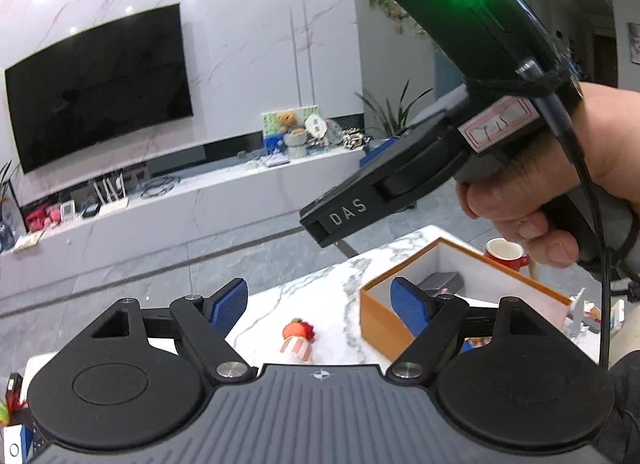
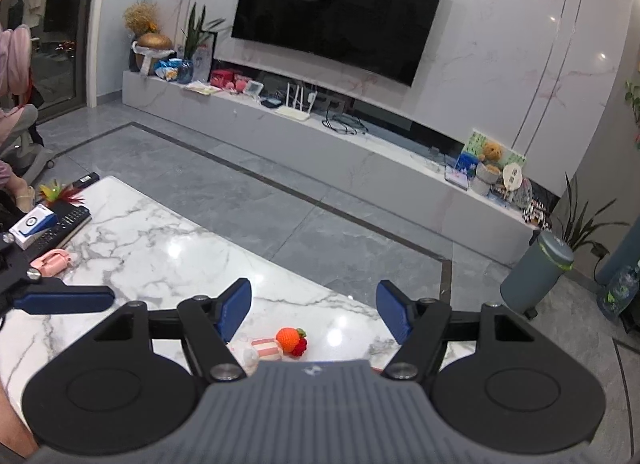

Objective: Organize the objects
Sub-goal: 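Move both tools back toward the white plush toy and orange crocheted fruit, then grasp the white plush toy with the left tool while the right tool grasps the orange crocheted fruit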

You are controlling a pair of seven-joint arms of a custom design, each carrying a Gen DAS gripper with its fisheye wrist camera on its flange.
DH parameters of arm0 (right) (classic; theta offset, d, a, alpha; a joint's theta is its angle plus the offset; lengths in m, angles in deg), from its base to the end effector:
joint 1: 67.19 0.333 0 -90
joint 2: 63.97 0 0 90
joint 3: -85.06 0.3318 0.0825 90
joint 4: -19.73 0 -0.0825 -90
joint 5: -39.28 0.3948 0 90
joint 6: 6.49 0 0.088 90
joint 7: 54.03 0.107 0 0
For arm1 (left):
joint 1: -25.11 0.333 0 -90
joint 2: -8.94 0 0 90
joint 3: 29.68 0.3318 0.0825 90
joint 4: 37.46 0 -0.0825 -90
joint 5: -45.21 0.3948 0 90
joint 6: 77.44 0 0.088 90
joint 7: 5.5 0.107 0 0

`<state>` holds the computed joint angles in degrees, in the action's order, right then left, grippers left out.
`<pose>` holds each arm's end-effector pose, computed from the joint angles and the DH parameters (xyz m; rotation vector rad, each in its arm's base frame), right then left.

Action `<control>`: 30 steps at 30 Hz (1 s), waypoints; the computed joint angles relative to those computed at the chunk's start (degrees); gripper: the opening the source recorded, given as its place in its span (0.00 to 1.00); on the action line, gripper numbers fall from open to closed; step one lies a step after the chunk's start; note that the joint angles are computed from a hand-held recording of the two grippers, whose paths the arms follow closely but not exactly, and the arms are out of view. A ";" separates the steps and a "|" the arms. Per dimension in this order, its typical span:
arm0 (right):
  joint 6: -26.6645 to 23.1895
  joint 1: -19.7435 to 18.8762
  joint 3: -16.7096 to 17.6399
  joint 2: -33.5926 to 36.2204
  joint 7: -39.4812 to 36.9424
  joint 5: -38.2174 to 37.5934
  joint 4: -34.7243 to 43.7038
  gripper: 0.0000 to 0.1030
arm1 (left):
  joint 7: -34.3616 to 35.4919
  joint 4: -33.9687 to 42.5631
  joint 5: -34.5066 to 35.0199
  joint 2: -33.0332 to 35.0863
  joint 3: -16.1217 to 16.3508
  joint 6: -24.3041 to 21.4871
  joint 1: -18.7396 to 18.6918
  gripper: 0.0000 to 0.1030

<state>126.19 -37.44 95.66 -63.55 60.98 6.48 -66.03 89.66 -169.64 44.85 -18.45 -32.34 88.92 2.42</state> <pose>0.4729 0.3875 0.7661 -1.9982 1.2133 -0.8976 0.4134 -0.2008 0.6707 -1.1295 1.9819 -1.1014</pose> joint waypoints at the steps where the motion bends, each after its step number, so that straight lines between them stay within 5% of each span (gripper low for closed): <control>1: -0.05 0.00 -0.01 0.89 0.28 0.05 0.57 0.69 | -0.14 0.37 0.02 0.81 0.09 -0.07 0.34 0.90; 15: 1.92 2.73 -4.80 10.88 4.96 1.42 3.42 0.69 | 5.93 -0.19 -8.63 7.30 3.54 -1.39 -0.19 0.90; 30: 4.24 3.86 -9.31 21.58 4.40 7.83 7.44 0.71 | 6.55 3.69 -13.45 17.14 -1.17 -1.12 5.98 0.89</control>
<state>130.43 -33.58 86.35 -41.97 65.38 14.31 -58.59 96.22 -165.96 31.40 -1.32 -33.51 87.80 8.40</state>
